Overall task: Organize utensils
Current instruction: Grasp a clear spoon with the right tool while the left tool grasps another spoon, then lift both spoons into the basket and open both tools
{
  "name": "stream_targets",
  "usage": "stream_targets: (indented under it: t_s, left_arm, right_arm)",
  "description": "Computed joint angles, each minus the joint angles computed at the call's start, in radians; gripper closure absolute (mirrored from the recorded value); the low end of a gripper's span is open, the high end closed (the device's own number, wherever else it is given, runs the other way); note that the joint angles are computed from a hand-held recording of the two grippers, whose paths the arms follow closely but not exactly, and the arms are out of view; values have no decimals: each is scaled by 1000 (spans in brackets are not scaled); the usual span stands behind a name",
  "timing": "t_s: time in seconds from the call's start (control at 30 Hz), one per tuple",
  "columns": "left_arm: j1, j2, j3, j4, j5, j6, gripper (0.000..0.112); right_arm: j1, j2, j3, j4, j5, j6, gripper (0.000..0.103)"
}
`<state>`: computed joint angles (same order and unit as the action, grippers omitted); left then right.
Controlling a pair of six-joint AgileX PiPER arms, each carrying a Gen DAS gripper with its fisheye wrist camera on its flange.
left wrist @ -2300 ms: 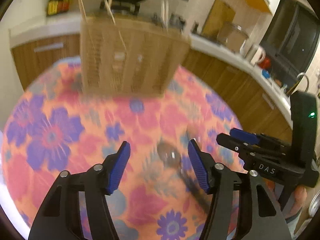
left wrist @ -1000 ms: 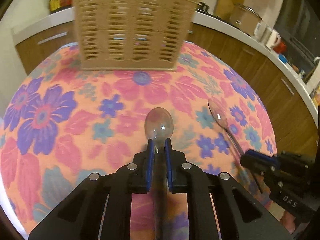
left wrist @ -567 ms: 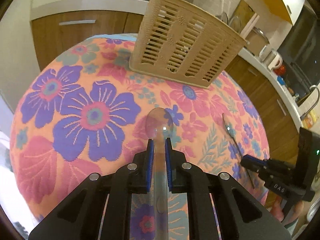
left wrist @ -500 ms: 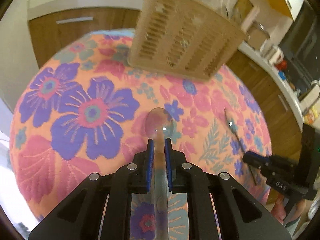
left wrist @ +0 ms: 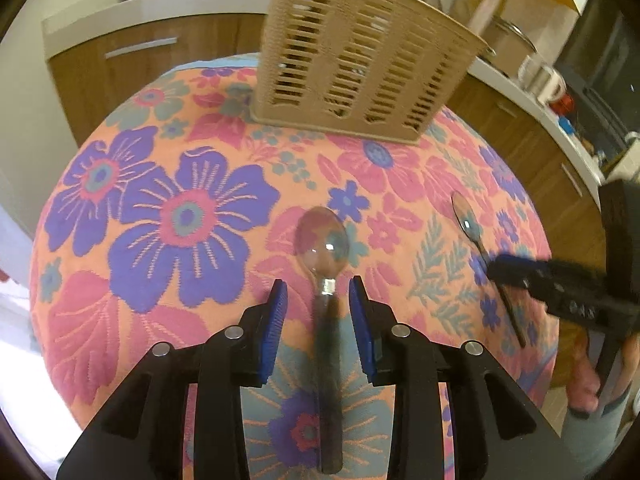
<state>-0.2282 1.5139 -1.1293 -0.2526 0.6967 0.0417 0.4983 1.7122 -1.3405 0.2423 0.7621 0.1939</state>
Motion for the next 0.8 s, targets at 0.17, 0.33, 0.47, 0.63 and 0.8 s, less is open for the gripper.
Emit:
stream_targets:
  t_s: [0.17,0.33,0.47,0.63,0.8]
  left_arm:
    - [-64,46,-62,135,42,-92,82]
    - [-161,95,-127,378,94,-275,97]
    - [-174,75,-103,397,51,-297,102]
    - [-97,-37,-86,199,-53,-133,102]
    - [-9,-107,-146,-19,-146,28,102]
  right_arm:
    - [55,117,-198,-165,136,118,75]
    - [116,194,-329,-319,252,168,91]
    - [125,187,-325,-323,244,135,93]
    - [81,83,-254,-179,125,17,94]
    - [40,-24,-257,-87,5,-75,93]
